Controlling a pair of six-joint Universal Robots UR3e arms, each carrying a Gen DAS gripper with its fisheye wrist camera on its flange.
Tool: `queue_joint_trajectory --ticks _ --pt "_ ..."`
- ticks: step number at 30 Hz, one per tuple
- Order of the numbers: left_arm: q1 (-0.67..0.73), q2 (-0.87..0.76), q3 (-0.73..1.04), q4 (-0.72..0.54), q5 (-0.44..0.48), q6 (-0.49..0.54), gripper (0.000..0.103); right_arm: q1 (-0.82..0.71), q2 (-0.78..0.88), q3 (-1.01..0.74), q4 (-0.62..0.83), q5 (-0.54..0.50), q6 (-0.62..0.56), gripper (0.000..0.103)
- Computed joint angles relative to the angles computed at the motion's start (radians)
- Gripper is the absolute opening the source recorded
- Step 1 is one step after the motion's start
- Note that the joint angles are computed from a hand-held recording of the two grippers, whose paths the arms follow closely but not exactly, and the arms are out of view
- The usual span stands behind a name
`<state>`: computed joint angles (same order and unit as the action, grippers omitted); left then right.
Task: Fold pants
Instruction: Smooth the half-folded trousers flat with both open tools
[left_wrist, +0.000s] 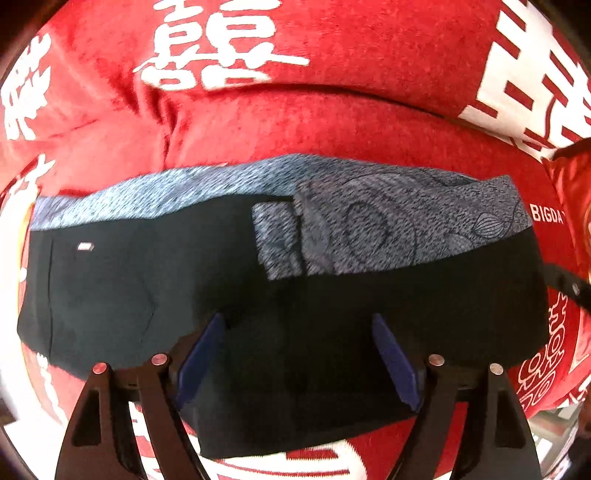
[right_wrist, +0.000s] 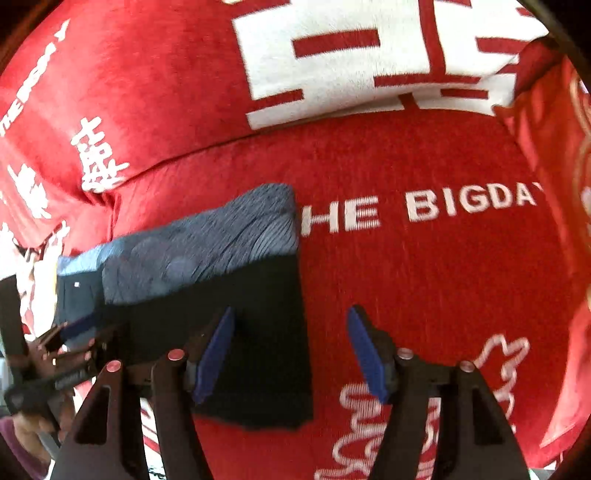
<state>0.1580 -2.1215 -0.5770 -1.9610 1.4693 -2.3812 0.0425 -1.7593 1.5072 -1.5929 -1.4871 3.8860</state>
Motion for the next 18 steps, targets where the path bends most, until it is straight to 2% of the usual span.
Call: queue_joint_trajectory --ticks 4,10,12,13,18 --pt "0.027 0.034 -0.050 0.021 0.025 -0.013 0.083 0.056 0.026 -0.085 0.010 -0.024 0.037 0.069" --pt "0.060 0.110 -0.154 0.069 0.036 -0.034 0.083 0.141 0.200 -0.219 -0.081 0.025 0.026 0.069" --pt "0.069 0.141 -0.194 0.083 0.042 -0.045 0.083 0.150 0.236 -0.235 -0.097 0.049 0.003 0.071" --pt "0.076 0.151 -0.203 0.080 0.044 -0.050 0.083 0.151 0.266 -0.244 -0.100 0.064 -0.015 0.076" --pt "0.098 0.183 -0.224 0.058 0.052 -0.097 0.083 0.152 0.273 -0.185 -0.096 0.099 -0.050 0.076"
